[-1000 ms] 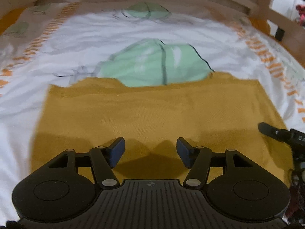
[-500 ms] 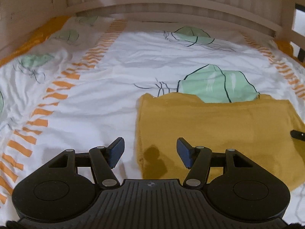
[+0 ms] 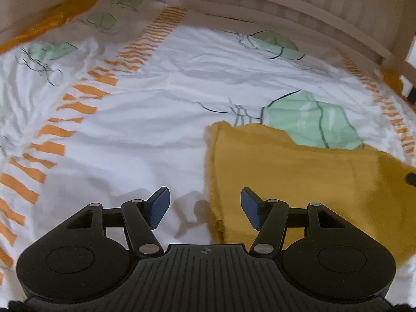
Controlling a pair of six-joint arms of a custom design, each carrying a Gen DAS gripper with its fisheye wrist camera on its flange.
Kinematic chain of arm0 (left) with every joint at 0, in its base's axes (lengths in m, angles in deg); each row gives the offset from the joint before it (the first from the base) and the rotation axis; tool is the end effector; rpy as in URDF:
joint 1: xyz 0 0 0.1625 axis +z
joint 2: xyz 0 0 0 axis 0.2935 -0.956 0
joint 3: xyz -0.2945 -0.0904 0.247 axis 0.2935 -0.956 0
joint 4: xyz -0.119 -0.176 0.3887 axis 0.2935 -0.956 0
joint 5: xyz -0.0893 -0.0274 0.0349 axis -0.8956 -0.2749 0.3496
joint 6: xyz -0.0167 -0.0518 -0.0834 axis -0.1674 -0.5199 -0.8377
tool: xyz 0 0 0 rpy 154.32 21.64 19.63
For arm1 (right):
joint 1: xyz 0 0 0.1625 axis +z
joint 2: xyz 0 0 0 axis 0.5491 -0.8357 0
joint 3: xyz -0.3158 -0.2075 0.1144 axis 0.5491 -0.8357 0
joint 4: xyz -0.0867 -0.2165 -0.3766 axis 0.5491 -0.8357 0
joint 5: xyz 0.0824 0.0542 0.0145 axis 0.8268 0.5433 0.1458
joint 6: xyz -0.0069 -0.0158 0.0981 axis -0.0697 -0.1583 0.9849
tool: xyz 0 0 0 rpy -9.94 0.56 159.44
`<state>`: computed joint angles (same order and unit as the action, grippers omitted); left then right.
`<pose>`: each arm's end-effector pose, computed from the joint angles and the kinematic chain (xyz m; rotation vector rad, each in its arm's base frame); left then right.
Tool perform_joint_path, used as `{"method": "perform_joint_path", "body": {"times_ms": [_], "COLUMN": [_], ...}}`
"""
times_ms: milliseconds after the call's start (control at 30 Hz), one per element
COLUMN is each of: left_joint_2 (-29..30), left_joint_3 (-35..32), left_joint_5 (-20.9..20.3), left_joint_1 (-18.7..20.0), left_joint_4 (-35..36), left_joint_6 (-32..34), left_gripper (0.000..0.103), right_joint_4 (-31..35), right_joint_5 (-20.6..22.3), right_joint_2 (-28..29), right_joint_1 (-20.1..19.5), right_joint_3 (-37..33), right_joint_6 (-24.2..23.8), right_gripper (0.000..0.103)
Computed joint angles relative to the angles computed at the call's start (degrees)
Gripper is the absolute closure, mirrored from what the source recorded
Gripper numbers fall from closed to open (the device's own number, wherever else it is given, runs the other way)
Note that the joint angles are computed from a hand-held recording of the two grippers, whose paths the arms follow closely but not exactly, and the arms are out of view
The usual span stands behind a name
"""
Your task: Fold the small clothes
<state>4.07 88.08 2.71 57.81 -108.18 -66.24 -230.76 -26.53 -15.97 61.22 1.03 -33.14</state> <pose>-0.0431 -0.8573 0.1967 0.5708 2.4374 -0.7874 0.1560 -0.7358 0.0957 -0.2142 -2.5086 1.3955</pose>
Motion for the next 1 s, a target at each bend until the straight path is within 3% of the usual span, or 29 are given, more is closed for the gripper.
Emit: {"method": "perform_joint_path", "body": {"times_ms": [233,500,1000], "left_joint_2": [0.01,0.58,1.19], "left_joint_3": [-2.82,-5.85,-8.9], "left_joint_5": [-3.78,-3.93,-4.96], "left_joint_1": [0.94,1.74,2.69], "left_joint_4": [4.96,7.8,10.49], "left_joint_6": [-2.12,-3.83,-7.22], "left_gripper": [0.044,0.044,0.044], "right_joint_4": [7.04,12.45,17.87], "right_joint_5": [3.47,4.96,-3.77], "right_joint_2": [5.32,14.08,24.09], "right_joint_1": [2.97,5.3,8.63], "right_joint_3": [-8.33,-18.6,-31.45], "right_joint_6": [-1.47,-3.64,-10.35], "right_gripper": [0.081,0.081,0.081]}}
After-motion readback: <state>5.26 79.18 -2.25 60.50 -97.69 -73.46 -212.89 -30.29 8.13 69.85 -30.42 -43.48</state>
